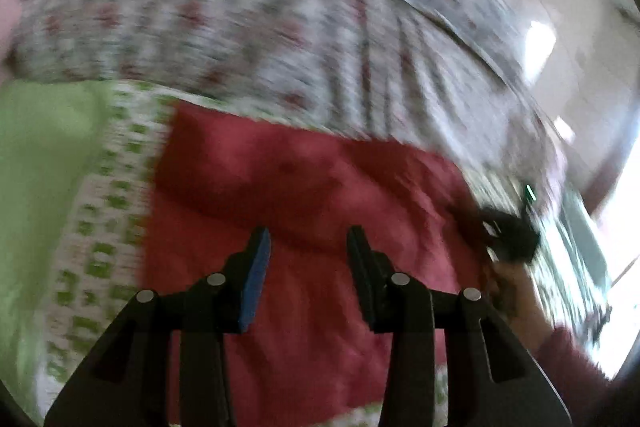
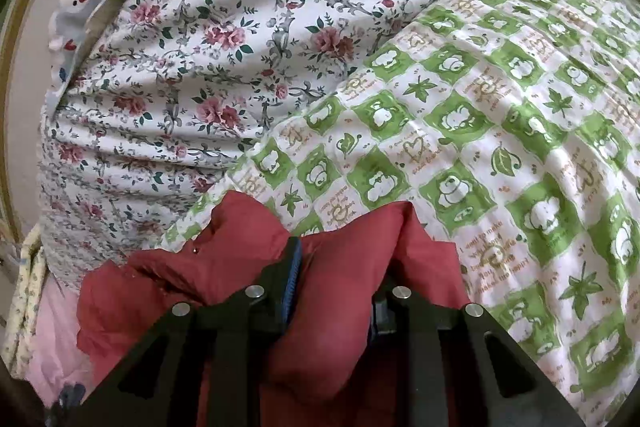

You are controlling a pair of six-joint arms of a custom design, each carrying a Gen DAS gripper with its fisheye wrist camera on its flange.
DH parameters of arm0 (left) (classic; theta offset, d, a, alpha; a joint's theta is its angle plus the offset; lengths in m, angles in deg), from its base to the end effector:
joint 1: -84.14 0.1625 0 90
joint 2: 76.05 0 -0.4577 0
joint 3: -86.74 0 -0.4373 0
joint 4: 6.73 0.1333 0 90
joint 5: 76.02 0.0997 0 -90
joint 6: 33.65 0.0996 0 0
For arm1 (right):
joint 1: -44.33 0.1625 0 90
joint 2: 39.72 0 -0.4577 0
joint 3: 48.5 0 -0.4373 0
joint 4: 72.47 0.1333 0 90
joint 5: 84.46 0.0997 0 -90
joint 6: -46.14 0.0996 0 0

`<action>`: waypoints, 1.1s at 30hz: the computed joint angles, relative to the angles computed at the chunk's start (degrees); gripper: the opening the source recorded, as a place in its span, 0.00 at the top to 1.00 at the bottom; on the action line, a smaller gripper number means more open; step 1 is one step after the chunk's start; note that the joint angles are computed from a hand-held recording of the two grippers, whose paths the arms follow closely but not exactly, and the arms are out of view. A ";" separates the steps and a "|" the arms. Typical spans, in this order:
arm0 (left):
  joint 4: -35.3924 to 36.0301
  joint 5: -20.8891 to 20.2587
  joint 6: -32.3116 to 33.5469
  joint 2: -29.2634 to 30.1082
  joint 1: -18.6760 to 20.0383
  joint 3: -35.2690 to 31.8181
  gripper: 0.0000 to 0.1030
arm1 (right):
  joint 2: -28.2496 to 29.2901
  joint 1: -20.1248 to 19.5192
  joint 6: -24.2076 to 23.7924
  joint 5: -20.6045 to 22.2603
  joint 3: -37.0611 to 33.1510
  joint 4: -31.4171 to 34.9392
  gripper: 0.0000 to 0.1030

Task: Fold large clothes

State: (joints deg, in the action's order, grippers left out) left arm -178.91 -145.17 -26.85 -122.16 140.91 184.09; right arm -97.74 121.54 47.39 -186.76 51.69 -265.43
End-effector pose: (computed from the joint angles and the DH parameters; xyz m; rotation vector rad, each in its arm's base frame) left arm -0.2558 -0.6985 0.1228 0.8203 2.6663 -0.8678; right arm -0.0457 -0.7076 0.2967 -0.4576 -2.4365 1.4172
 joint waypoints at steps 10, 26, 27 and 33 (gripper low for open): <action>5.94 15.00 0.93 9.78 -2.56 -4.95 0.61 | -4.94 -2.04 4.95 11.95 1.91 6.71 0.48; 6.18 15.87 0.03 13.81 -1.08 -10.88 0.61 | 2.84 11.26 -33.60 -16.33 1.00 9.05 0.28; 6.93 15.39 -0.68 13.79 -0.87 -11.29 0.61 | 4.26 11.05 -33.18 -18.37 -0.68 8.81 0.28; 6.55 14.35 -5.87 11.73 0.48 -12.01 0.62 | 4.55 7.87 -24.79 -14.92 -4.45 11.43 0.25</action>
State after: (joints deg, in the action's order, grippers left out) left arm -172.36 -130.82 -32.72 -110.43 141.39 172.09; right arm -93.19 129.41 22.60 -201.68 47.24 -254.00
